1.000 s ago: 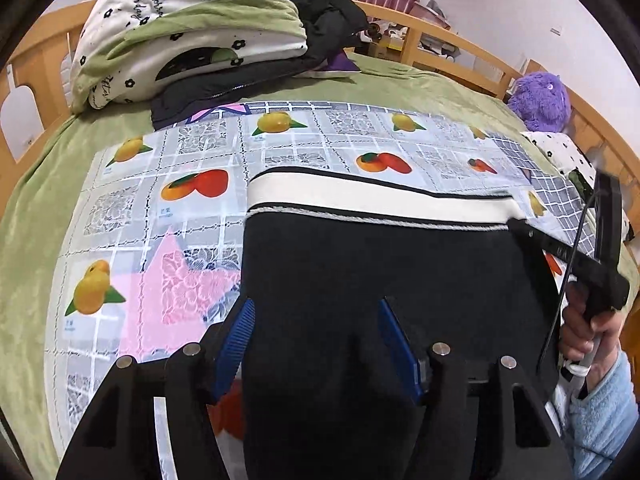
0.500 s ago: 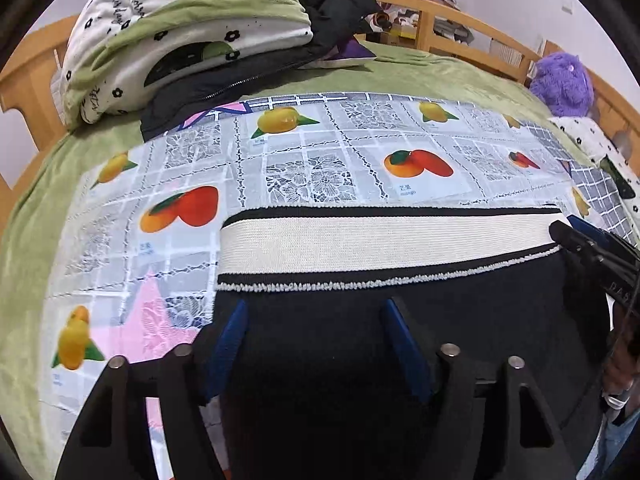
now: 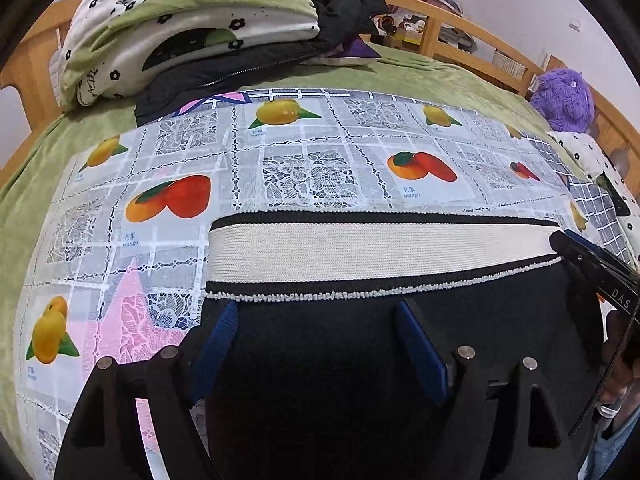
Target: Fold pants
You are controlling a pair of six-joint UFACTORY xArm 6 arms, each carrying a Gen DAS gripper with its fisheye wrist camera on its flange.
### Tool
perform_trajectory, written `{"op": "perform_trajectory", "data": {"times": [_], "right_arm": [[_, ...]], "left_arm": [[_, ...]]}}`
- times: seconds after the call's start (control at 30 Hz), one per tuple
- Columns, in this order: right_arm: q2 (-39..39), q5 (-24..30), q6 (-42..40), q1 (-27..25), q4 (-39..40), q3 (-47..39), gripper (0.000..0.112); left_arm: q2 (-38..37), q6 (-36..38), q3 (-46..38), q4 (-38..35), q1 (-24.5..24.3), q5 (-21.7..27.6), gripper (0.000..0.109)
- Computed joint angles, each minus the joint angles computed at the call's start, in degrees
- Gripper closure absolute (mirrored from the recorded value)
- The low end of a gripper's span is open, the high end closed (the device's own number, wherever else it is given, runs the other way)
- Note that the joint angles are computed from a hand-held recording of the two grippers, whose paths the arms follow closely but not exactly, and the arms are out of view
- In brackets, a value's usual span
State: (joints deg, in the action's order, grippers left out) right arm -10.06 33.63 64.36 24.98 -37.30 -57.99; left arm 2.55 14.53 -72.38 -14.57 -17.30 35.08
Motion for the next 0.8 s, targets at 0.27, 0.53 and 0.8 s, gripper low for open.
{"op": "perform_trajectory", "data": {"times": [0.27,0.53,0.8], "right_arm": [[-5.6,-8.0,-2.9,-2.3,10.3,7.4,0.054],[-17.4,8.2,7.2,8.6,2.2,13.3,0.054],[-26.0,24.8,13.9,22.6,6.2,16.5,0.059]], "left_arm": [[-6.9,3.1,6.0,0.9,0.3,2.9,0.029],[-21.9,4.8,20.4,-2.1,4.0,5.2,0.029],[-38.3,4.7,30.6,-0.5,8.0,12.2,0.03]]}}
